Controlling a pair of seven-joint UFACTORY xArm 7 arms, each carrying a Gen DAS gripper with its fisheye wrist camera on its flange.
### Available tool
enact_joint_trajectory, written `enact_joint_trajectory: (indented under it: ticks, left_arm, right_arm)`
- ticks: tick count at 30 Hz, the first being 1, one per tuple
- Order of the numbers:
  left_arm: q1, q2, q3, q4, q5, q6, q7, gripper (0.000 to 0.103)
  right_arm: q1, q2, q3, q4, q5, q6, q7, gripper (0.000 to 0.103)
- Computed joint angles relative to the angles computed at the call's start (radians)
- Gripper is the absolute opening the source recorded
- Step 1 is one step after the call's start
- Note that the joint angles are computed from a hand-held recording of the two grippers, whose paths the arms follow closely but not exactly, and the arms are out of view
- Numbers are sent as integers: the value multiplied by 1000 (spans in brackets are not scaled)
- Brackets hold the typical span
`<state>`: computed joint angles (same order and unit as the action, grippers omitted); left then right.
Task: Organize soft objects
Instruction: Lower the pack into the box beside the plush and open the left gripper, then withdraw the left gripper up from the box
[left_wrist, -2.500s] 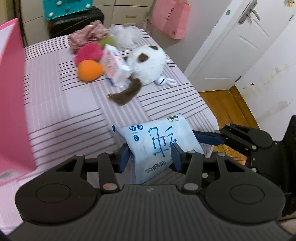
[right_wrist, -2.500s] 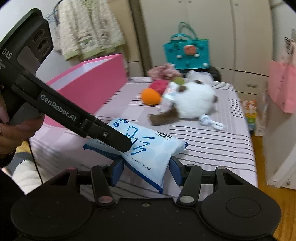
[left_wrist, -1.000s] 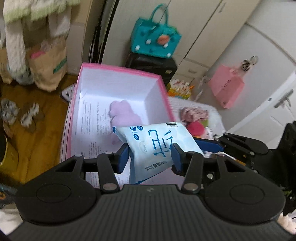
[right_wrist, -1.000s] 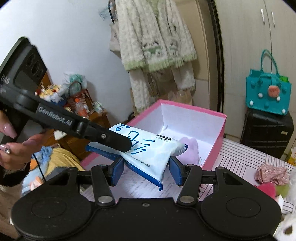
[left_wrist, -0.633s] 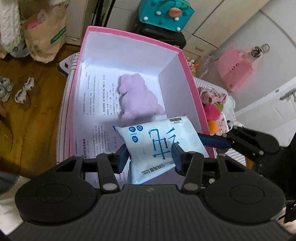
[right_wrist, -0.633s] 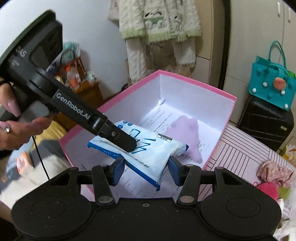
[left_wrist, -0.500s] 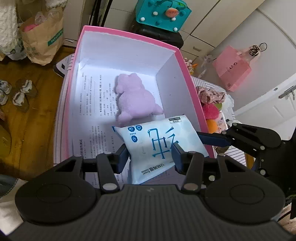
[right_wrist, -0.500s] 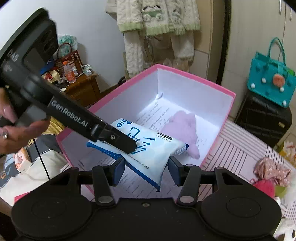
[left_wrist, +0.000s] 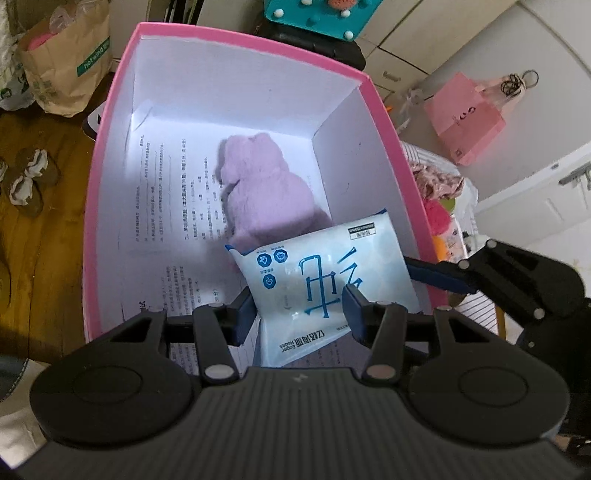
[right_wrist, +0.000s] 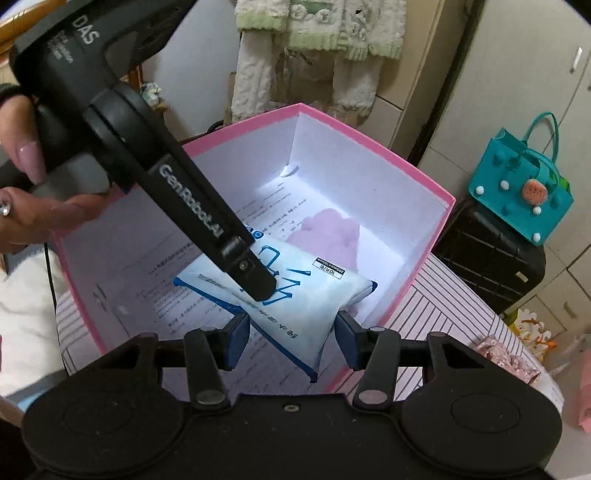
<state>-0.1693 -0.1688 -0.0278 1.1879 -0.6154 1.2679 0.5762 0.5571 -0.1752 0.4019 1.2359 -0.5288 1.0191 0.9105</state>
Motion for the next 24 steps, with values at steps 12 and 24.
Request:
enact_joint_trajectory:
  ticks: [12, 24]
  left_arm:
    - [-47, -143, 19, -130, 3, -150, 131, 60]
    - [-56, -330, 64, -170, 48, -120, 138, 61]
  right_arm:
    - [-23, -131, 45, -120, -95, -82, 153, 55]
    - [-110, -324, 102, -232, 65, -238, 187, 55]
